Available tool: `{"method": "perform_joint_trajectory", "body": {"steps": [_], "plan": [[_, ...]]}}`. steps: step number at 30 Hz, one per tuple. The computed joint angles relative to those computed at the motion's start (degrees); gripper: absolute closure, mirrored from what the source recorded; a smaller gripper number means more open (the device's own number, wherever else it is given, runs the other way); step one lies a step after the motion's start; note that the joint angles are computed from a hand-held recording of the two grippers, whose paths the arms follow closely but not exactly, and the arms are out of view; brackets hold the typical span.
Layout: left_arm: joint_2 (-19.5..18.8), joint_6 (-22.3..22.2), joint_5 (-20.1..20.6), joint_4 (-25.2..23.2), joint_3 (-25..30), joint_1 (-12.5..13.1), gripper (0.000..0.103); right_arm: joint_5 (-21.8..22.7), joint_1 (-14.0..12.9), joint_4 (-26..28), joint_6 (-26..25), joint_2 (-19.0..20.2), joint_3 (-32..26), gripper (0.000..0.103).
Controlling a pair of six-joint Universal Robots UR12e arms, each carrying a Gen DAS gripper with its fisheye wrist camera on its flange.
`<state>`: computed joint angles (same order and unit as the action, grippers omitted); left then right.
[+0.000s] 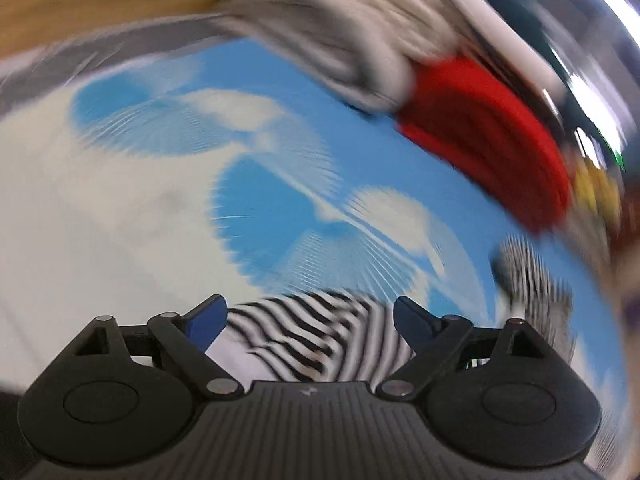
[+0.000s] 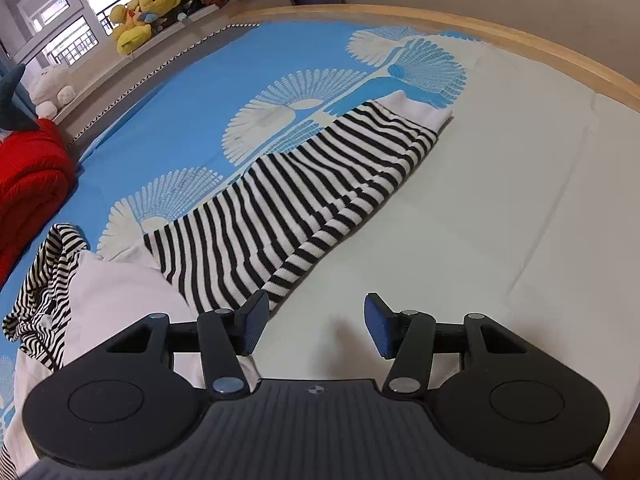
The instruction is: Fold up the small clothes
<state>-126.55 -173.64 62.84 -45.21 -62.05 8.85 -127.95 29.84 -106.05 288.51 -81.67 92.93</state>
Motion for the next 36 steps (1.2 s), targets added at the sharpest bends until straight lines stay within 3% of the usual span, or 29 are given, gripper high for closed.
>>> {"method": "perform_joint_trajectory", "body": {"steps": [3,5,7,8,11,15,19,25,26,28,29,30,32,36], "plan": [[-1.2,9.0,4.6,-5.3,2.2,-2.3,0.007,0.4,0.4,-2.7,-1.3,0.3,-0.2,0.048],[-2.3,9.5,8.4,-9.8,3.5,-3.4,0.011,-0.1,1.1,-5.2,-3.0,1.0,-0.6,0.047],[-4.0,8.8,11.0,-13.7,5.7,-4.1,0.075,-0.7,1.8,-7.1,-5.0,1.9,-1.6,0.045],[-4.5,7.3,12.3,-14.2,6.3,-4.2,0.101,-1.0,2.1,-7.8,-5.9,2.4,-2.1,0.044],[-4.2,0.1,7.8,-11.0,6.5,-2.6,0.102,-0.8,2.8,-10.4,-10.5,4.0,-3.3,0.044],[-5.0,-7.2,7.9,-5.5,10.2,-1.1,0.102,1.3,2.7,-11.9,-16.7,5.5,-4.4,0.044],[-6.5,-11.5,9.3,-6.4,13.7,0.0,0.102,2.9,2.2,-11.1,-17.4,5.8,-4.6,0.044],[-6.8,-17.2,9.8,-2.2,11.5,0.8,0.102,3.2,2.0,-10.8,-17.8,5.8,-4.4,0.044],[-6.9,-18.1,9.1,-0.3,11.1,0.9,0.101,3.1,2.0,-10.7,-17.9,5.8,-4.4,0.044],[-7.0,-17.1,12.6,-0.8,11.5,0.3,0.081,3.4,1.9,-10.4,-18.0,5.7,-4.2,0.044],[-7.7,-16.1,17.5,-4.6,13.4,-0.6,0.031,3.6,1.8,-10.5,-18.0,5.6,-4.1,0.044],[-8.4,-15.8,22.3,-7.4,14.9,-1.4,0.000,3.9,1.7,-10.7,-18.1,5.6,-4.0,0.044],[-7.9,-15.2,24.9,-5.9,13.5,-1.7,0.001,4.5,1.5,-11.2,-18.6,5.7,-4.0,0.044],[-4.7,-16.0,17.2,-4.9,7.7,0.3,0.001,4.3,1.6,-12.6,-21.2,6.1,-4.3,0.044]]}}
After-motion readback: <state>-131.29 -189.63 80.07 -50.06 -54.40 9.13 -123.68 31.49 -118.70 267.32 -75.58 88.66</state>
